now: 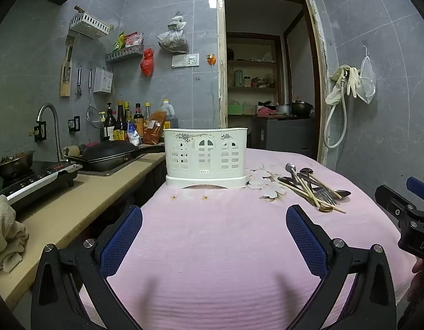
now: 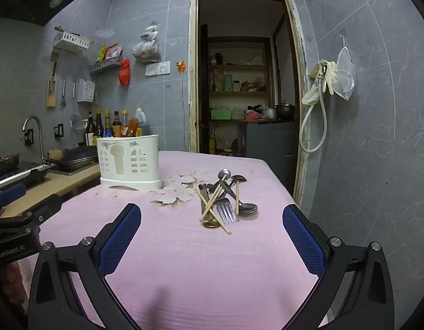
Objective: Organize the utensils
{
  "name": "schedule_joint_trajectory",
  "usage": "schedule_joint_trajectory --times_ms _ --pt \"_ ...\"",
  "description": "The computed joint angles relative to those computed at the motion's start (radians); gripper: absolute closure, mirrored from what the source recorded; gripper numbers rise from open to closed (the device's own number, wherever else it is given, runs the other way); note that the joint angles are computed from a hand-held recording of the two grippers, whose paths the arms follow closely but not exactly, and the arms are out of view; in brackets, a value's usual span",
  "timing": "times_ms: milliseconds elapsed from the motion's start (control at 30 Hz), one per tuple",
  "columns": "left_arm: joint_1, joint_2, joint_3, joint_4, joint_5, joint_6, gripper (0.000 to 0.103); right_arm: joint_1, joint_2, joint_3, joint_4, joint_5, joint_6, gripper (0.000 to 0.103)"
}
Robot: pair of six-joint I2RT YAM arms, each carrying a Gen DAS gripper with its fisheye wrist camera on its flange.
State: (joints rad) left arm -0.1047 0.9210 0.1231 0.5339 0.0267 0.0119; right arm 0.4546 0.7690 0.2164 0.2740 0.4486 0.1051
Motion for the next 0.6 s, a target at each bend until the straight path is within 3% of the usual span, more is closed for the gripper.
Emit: schedule_joint_trajectory --times_ms 600 --pt "0.001 0.026 0.014 0.006 0.003 -0.014 0.001 0.001 -0.001 0.004 -0.007 0.002 -0.002 0.000"
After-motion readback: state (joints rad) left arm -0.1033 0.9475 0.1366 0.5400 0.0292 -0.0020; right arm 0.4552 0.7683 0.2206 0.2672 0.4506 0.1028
